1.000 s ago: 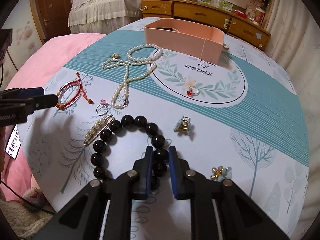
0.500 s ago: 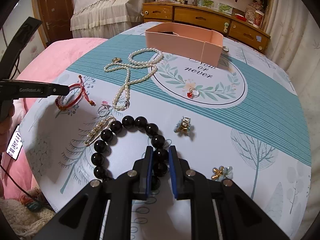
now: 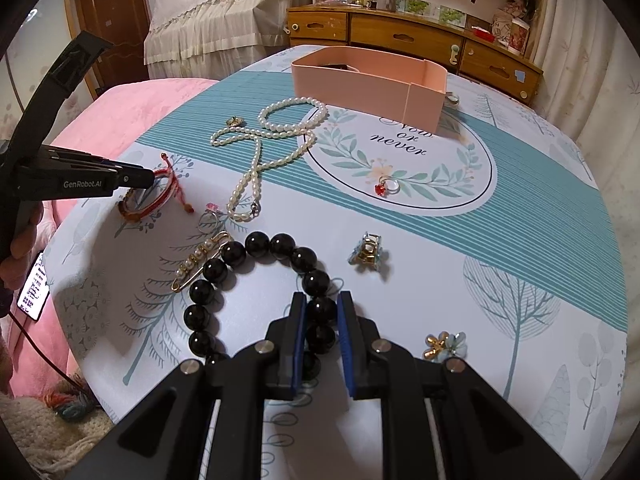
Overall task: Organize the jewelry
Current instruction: 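Grasp the red string bracelet with the left tool while the right tool grasps the black bead bracelet, then carry both bracelets over the pink box and open both tools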
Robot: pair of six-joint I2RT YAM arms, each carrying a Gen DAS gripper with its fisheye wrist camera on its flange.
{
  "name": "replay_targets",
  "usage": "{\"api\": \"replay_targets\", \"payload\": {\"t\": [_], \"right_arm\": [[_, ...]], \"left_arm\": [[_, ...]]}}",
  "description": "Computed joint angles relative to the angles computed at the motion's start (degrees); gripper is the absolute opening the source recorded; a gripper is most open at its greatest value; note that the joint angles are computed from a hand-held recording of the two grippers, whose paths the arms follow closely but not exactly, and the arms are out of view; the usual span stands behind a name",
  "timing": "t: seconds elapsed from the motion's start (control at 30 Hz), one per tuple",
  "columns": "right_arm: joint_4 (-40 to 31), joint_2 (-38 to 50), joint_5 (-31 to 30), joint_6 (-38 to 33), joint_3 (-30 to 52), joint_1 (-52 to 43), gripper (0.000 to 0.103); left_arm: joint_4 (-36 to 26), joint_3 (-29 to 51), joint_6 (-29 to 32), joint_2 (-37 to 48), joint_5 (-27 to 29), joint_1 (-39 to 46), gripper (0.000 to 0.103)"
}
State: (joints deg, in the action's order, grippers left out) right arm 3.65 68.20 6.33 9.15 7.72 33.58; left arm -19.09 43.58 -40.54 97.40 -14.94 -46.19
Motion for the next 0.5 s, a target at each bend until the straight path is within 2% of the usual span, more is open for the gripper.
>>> {"api": "replay_targets", "payload": {"t": [0.3, 0.5], "right_arm": [[-0.08, 0.94, -1.51, 0.12, 0.47, -1.51, 0.015], [-5.49, -2.62, -2.32, 0.65, 1.86, -1.61, 0.015]], "left_arm": [[1.12, -1.21, -1.74, -0.96, 0.92, -0.16, 0.005], [1.77, -3.17, -3.32, -4.19, 1.27, -2.03, 0.005]]}}
